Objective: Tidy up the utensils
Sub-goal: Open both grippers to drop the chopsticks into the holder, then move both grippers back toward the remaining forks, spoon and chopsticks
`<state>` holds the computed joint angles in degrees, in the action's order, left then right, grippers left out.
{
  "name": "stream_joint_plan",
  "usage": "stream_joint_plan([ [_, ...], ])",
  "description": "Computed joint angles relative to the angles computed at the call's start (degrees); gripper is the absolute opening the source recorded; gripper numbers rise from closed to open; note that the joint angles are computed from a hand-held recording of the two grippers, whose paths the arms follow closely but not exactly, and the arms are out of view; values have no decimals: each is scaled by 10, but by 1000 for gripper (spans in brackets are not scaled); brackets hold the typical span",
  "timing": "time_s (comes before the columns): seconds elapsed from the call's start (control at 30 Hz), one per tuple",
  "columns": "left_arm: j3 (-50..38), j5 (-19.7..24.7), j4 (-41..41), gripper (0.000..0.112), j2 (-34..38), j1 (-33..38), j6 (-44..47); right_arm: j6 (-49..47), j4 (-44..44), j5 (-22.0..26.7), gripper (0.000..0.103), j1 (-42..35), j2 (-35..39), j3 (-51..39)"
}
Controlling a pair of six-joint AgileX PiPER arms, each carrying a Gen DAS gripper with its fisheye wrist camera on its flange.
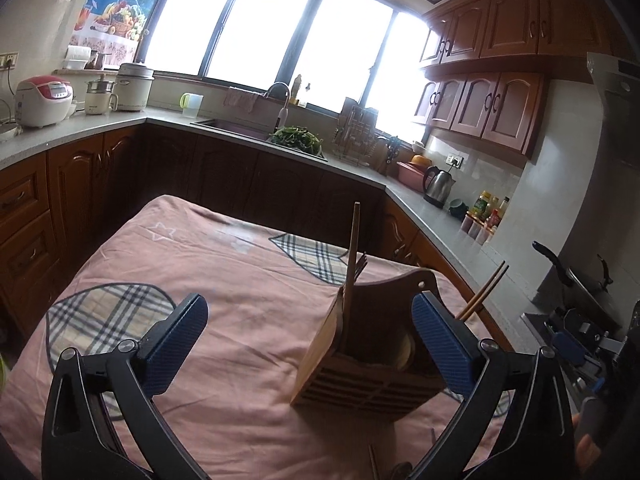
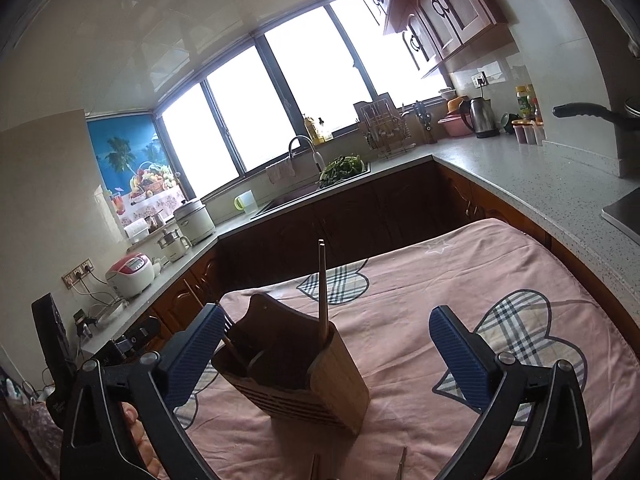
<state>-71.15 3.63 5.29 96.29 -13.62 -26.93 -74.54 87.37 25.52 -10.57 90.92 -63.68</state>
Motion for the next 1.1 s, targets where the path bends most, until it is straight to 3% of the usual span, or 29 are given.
stream_joint_plan([
  [0.07, 38, -2, -44, 103, -26, 0, 41, 8, -13, 8, 103, -7, -17, 22],
  [0.17, 84, 7, 13, 103, -63, -3, -18, 17, -30, 18, 103, -15, -45, 58],
  [0.3, 146, 14, -103, 103, -110, -2, 94, 31, -56, 40, 103, -29, -83, 104],
  [0.47, 202, 23, -107, 103, -149, -15, 97, 25, -61, 55, 103, -47, -132, 170],
  [0.73, 258, 31, 25, 103, -171, -50, -38, 39, -90, 79, 103, -86, -162, 244],
  [0.87, 274, 33, 90, 103, -172, -67, -107, 38, -108, 71, 103, -99, -172, 272],
  [1.1, 268, 53, 140, 103, -147, -98, -147, 6, -128, 29, 103, -101, -185, 310],
])
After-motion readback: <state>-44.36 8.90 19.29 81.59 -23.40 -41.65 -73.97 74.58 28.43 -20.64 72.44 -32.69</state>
